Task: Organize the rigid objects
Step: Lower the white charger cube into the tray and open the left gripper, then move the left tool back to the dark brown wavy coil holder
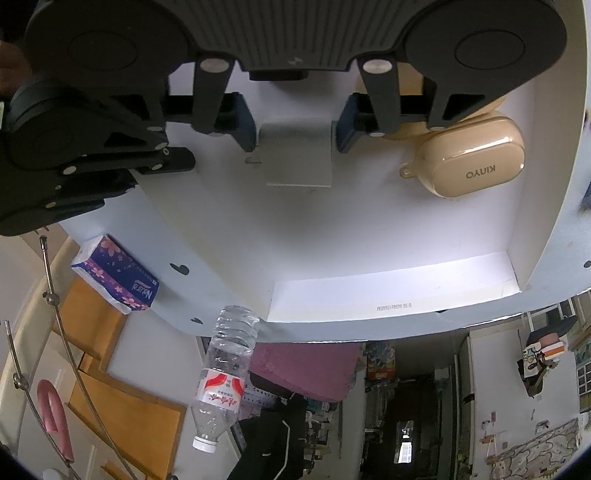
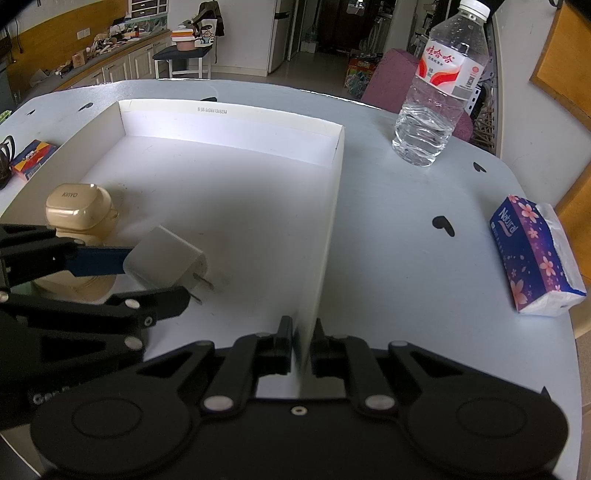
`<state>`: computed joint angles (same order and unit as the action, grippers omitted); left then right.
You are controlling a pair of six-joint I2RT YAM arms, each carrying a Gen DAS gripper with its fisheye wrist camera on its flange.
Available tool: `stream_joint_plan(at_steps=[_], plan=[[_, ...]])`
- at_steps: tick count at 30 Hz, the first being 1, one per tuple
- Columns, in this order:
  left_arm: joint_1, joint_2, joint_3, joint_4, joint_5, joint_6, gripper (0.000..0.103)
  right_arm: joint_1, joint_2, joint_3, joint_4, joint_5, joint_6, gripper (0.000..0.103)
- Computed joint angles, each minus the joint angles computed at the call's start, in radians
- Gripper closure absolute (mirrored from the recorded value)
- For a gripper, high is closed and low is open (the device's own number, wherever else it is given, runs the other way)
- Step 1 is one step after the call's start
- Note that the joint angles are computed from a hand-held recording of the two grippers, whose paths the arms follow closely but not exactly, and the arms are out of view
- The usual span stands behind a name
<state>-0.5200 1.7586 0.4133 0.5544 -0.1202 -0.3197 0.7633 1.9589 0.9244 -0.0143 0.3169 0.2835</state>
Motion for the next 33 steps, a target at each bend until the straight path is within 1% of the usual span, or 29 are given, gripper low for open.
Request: stream_joint_plan(at_steps=[12,14,16,21,25,27,28,29,30,32,33], plan=[[0.0,0.006,0.002,0.003,-0.001,-0.004,0.051,0.0,0.0,0.0,0.0,0.0,0.0,0.092],[-0.002,0.003,-0.004,0.014,-0.009,-0.004,0.051,0.0,0.0,0.0,0.0,0.0,0.0,0.092],[-0.012,-0.006,-0.014,0.028,-0.037,-0.005,0.051,0.0,0.0,0.0,0.0,0.0,0.0,0.092],[-0.005,-0.073,-0.046,0.021,-0.044,-0.002,0.05,0.0,0.0,0.0,0.0,0.0,0.0,0.092],[0.014,-0.188,-0.109,0.004,-0.071,0.01,0.048,0.0,0.0,0.0,0.0,0.0,0.0,0.092],[0.027,-0.26,-0.15,0.0,-0.088,0.022,0.04,0.0,0.0,0.0,0.0,0.0,0.0,0.092],[0.034,-0.306,-0.176,-0.004,-0.098,0.03,0.038,0.0,0.0,0.0,0.0,0.0,0.0,0.092],[0.044,-0.35,-0.198,-0.012,-0.102,0.038,0.033,0.0,0.0,0.0,0.0,0.0,0.0,0.092],[0.059,-0.405,-0.22,-0.03,-0.104,0.047,0.025,0.0,0.0,0.0,0.0,0.0,0.0,0.092],[0.083,-0.501,-0.255,-0.066,-0.114,0.055,0.015,0.0,0.0,-0.001,0.0,0.001,-0.001,0.092],[0.097,-0.55,-0.27,-0.089,-0.116,0.061,0.013,0.0,0.0,0.0,0.0,0.0,0.0,0.092]])
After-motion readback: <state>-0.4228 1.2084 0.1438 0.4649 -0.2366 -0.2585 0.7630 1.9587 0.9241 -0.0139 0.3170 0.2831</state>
